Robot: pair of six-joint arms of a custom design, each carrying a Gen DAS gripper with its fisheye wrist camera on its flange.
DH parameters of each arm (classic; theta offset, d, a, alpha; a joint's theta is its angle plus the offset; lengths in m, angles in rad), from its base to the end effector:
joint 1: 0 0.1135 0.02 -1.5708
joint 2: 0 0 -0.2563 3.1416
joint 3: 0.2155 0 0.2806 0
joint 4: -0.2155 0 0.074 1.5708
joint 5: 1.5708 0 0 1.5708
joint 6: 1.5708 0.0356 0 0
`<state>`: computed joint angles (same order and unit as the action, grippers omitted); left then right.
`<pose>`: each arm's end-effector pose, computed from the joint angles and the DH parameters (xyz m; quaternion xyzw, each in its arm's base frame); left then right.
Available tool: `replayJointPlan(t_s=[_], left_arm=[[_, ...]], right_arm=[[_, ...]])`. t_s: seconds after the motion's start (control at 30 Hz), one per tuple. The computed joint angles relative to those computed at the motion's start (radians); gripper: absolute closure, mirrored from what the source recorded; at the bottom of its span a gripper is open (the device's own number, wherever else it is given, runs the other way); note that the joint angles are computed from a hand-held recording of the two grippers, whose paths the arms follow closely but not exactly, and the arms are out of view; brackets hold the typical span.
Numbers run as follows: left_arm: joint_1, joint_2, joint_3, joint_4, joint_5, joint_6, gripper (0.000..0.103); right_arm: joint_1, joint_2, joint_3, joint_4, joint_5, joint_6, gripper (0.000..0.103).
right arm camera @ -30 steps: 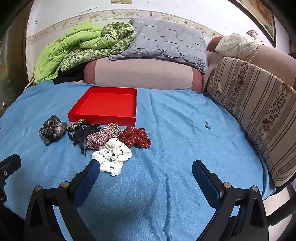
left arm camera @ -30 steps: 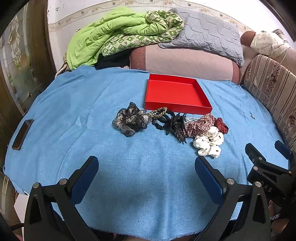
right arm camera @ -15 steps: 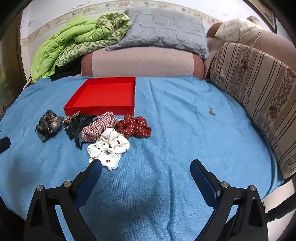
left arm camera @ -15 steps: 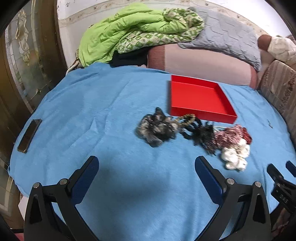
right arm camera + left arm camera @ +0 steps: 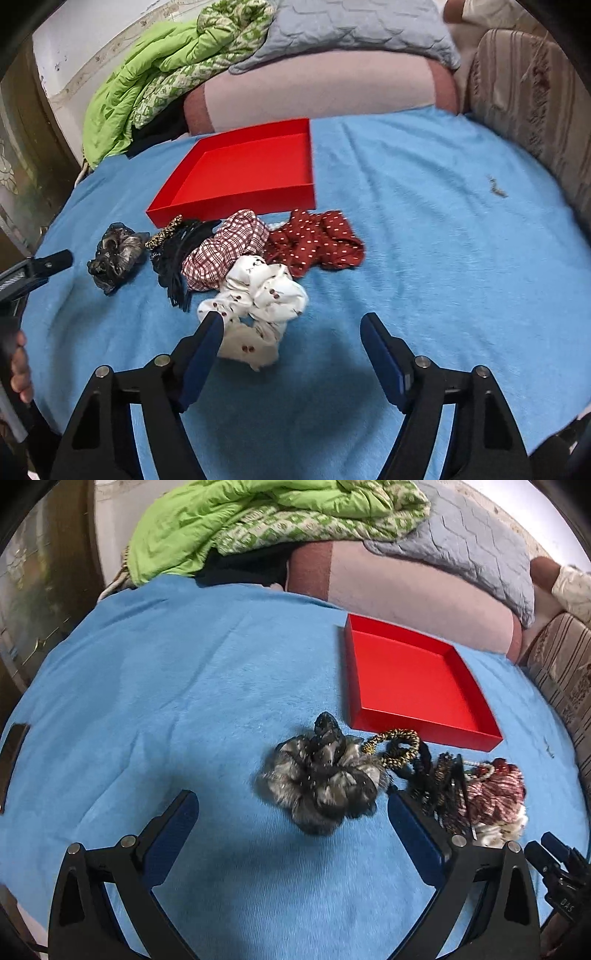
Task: Organize jewelry
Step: 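Grasp the grey sheer scrunchie with the left tool while the right tool grasps the white dotted scrunchie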
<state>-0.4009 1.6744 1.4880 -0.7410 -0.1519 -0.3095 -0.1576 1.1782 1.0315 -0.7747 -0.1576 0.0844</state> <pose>0.3635 -0.1482 0.2892 0.0193 0.9461 -0.0422 0.3206 0.2654 -0.0365 0.2827 0.0891 0.9409 0.0629 0.3206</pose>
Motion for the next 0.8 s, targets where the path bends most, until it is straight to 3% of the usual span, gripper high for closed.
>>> replayJointPlan(t_s=[0.07, 0.23, 0.33, 0.4, 0.6, 0.67, 0.8], left_arm=[[0.005, 0.05, 0.033, 0.008, -0.004, 0.02, 0.001], [0.023, 0.138, 0.1, -0.002, 0.021, 0.048, 0.018], [0.035, 0.173, 0.127, -0.009, 0.057, 0.052, 0.036], [0.039, 0.186, 0.133, -0.015, 0.078, 0.053, 0.057], [0.033, 0.19, 0.136, -0.016, 0.113, 0.044, 0.092], [0.029, 0.176, 0.133, -0.021, 0.116, 0.04, 0.094], [0.005, 0.113, 0.103, -0.037, 0.092, 0.036, 0.098]], right_arm=[[0.005, 0.031, 0.011, 0.008, -0.008, -0.004, 0.024], [0.017, 0.094, 0.026, 0.033, -0.009, -0.005, 0.026], [0.016, 0.129, 0.038, 0.04, -0.014, -0.004, 0.034], [0.018, 0.148, 0.044, 0.044, -0.014, 0.0, 0.038], [0.022, 0.18, 0.05, 0.045, -0.032, -0.005, 0.067], [0.022, 0.181, 0.048, 0.046, -0.04, -0.004, 0.086], [0.01, 0.157, 0.041, 0.035, -0.072, -0.006, 0.091]])
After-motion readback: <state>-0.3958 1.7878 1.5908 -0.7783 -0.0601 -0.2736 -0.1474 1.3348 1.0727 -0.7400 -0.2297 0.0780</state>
